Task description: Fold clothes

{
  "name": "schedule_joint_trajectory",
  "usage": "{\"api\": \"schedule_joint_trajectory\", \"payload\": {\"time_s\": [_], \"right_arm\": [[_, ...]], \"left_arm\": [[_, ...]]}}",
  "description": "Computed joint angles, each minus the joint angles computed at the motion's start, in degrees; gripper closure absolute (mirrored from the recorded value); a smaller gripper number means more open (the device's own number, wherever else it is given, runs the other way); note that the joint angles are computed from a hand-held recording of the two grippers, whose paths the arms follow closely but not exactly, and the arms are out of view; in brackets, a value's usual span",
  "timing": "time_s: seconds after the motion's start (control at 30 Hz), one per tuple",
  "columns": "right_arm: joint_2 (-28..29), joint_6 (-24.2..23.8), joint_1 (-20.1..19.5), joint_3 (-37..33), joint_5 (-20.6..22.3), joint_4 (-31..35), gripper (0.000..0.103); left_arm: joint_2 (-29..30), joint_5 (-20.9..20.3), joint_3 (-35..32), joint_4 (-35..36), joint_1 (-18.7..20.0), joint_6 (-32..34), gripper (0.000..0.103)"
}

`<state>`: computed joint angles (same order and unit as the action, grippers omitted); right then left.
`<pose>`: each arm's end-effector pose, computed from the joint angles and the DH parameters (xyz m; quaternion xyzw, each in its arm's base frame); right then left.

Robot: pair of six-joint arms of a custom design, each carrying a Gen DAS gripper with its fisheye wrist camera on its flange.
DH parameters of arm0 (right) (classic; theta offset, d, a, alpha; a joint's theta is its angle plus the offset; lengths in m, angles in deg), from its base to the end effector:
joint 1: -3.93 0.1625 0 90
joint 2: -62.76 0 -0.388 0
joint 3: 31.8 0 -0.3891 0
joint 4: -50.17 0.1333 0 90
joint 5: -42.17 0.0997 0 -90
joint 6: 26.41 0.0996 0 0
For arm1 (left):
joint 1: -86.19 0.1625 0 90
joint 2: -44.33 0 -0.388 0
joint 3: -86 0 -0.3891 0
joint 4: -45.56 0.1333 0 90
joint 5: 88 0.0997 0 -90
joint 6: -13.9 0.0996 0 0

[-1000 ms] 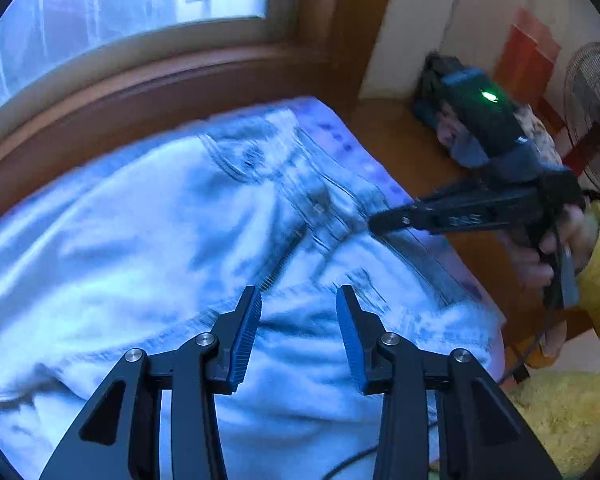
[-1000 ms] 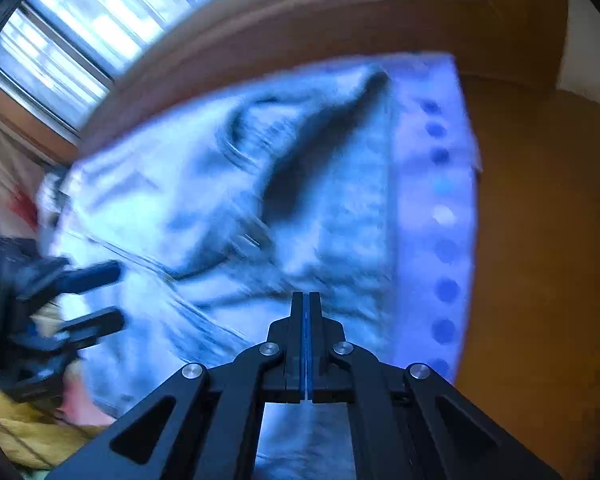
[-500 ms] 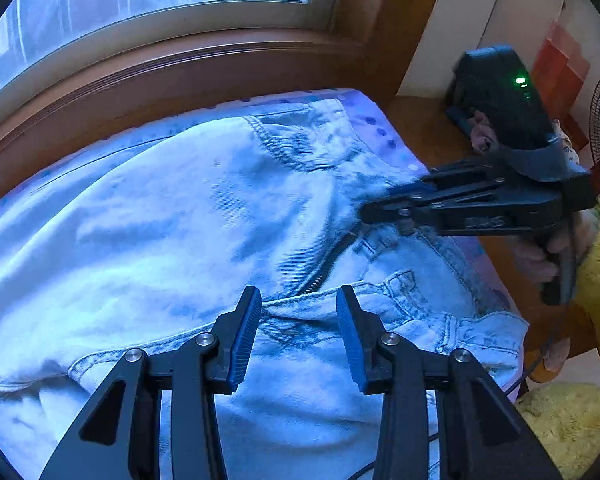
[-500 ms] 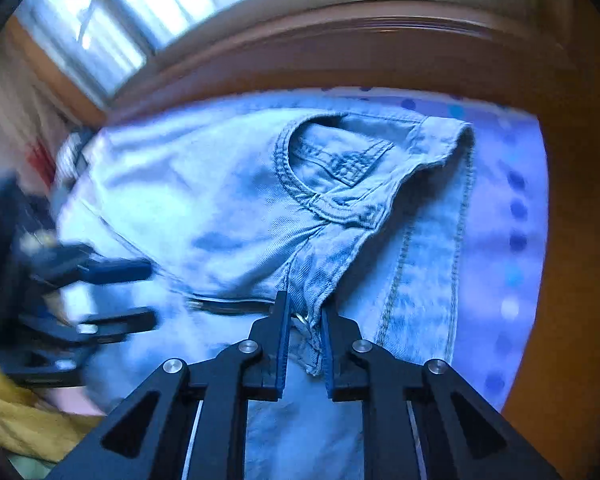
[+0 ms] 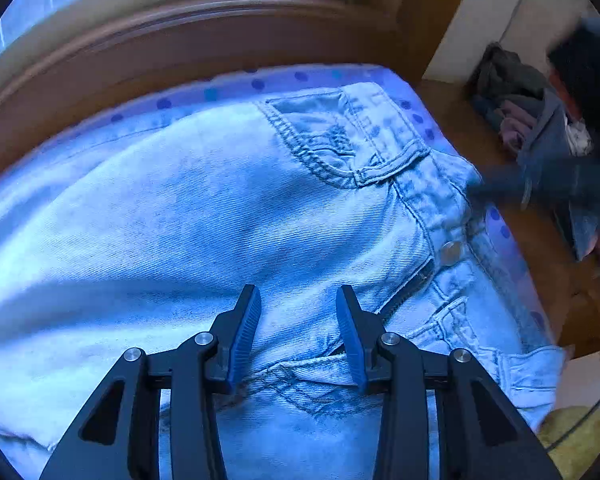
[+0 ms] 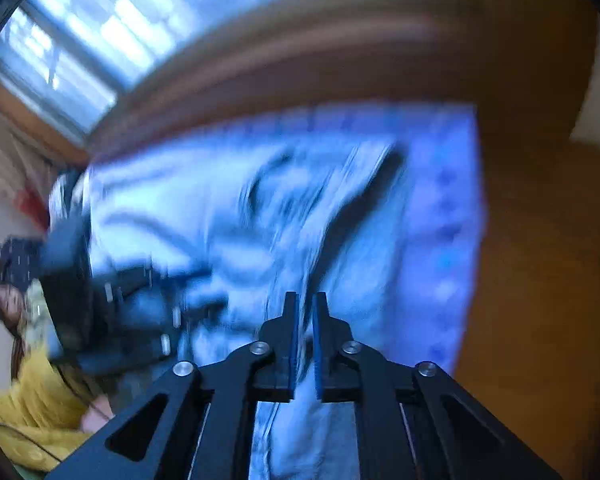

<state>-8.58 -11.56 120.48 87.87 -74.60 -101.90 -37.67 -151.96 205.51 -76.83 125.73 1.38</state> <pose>0.3030 -0.4085 0.1768 0.0709 -0.9636 0.1901 0.1739 -0.2374 -0.4255 0.2118 0.3259 0.9172 -0.0805 0.2147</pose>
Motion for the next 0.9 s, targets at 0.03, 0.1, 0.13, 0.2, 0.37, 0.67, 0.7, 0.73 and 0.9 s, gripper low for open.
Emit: {"api": "schedule_joint_trajectory", "payload": {"time_s": [0.03, 0.1, 0.13, 0.2, 0.37, 0.67, 0.7, 0.73, 0.9], "right_arm": [[0.4, 0.2, -1.1, -1.0, -0.2, -0.7, 0.085], [2.9, 0.3, -3.4, -3.8, -1.1, -1.4, 0.083], [4.6, 0.2, -4.4, -5.3, -1.9, -1.4, 0.083], [7.8, -0.3, -6.3, -8.4, -3.1, -1.2, 0.083], [10.4, -1.7, -9.4, -10.8, 2.1, -0.9, 0.081], [13.8, -7.6, -8.8, -10.8, 1.9, -10.0, 0.091], [14.5, -8.4, -8.5, -10.9, 1.4, -11.4, 0.101], [15.1, -8.8, -8.0, -10.5, 0.2, -13.8, 0.101], [16.4, -5.3, -5.2, -8.5, -9.0, -27.9, 0.103]], "left_arm": [[-0.1, -0.4, 0.1, -0.3, 0.1, -0.4, 0.064], [0.1, -2.0, -0.4, -0.6, 0.7, -0.8, 0.064], [0.2, -2.3, -0.6, -0.5, 0.9, -0.9, 0.064], [0.4, -2.1, -0.6, -0.3, 0.5, -0.8, 0.064], [0.5, -2.1, -0.5, -0.4, 0.5, -0.9, 0.064], [0.8, -2.9, -0.5, -1.2, 1.1, -1.2, 0.064], [0.9, -2.9, -0.5, -1.2, 1.1, -1.3, 0.064], [1.0, -2.8, -0.6, -1.1, 1.0, -1.6, 0.064], [2.0, -2.6, -1.3, -2.7, 0.5, -2.2, 0.064]]}}
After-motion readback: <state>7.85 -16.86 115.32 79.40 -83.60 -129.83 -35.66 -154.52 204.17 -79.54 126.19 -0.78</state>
